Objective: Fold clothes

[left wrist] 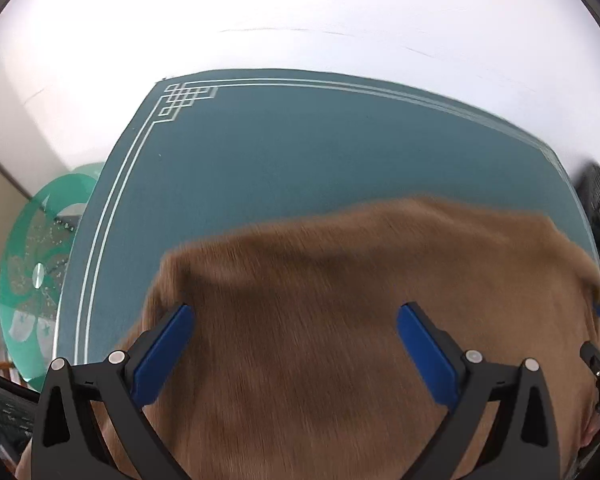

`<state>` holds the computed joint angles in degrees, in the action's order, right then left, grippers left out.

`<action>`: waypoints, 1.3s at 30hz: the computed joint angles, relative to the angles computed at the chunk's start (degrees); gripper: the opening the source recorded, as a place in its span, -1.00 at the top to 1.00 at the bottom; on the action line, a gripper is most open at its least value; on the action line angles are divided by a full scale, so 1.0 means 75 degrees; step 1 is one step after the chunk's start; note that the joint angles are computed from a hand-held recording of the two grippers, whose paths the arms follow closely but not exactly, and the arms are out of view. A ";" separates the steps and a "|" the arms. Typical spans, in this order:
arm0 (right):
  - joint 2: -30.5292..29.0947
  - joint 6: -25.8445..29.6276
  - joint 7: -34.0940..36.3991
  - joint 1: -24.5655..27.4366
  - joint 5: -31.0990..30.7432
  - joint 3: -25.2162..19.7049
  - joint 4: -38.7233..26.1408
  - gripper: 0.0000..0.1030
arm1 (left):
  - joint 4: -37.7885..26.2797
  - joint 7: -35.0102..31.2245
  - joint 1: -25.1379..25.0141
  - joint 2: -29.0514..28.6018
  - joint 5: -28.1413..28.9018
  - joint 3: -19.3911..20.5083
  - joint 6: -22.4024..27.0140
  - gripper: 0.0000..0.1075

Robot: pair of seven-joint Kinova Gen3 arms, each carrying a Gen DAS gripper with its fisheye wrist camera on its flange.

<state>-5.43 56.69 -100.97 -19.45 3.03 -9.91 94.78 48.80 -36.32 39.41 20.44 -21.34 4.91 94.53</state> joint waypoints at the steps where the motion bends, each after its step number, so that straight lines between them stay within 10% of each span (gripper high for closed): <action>1: -0.0172 0.0203 0.0096 -0.0064 -0.0106 -0.0043 0.0053 -0.99 | -0.0076 -0.0054 0.0206 0.0012 -0.0066 0.0084 0.0148 -0.90; 11: -0.1409 0.1190 0.0393 -0.0571 -0.0401 -0.0733 0.1418 -1.00 | -0.0130 -0.0042 0.2710 0.0238 -0.0980 0.0427 0.0895 -0.90; 21: -0.2023 -0.0078 0.0350 -0.0420 -0.0455 -0.0821 0.2399 -1.00 | 0.1765 0.2211 0.2596 -0.0487 -0.1182 0.0736 -0.0362 -0.92; 27: -0.2742 0.0427 0.0530 0.0543 -0.1006 -0.1316 0.2352 -1.00 | 0.2194 0.2891 0.2832 -0.0558 -0.1907 0.0912 -0.0547 -0.92; 35: -0.5549 0.1564 0.0495 0.0068 -0.1683 0.1252 0.2771 -1.00 | 0.2444 0.3027 0.2690 -0.0625 -0.1993 0.1075 -0.0721 -0.92; 39: -0.6965 0.2306 -0.0597 0.0215 -0.0671 0.2667 0.2532 -1.00 | 0.2388 0.3059 0.2746 -0.0620 -0.2013 0.1099 -0.0634 -0.92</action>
<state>-57.67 73.99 -105.45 -17.84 -2.01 10.09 113.78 66.71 -13.37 60.01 15.80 -36.44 13.15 89.77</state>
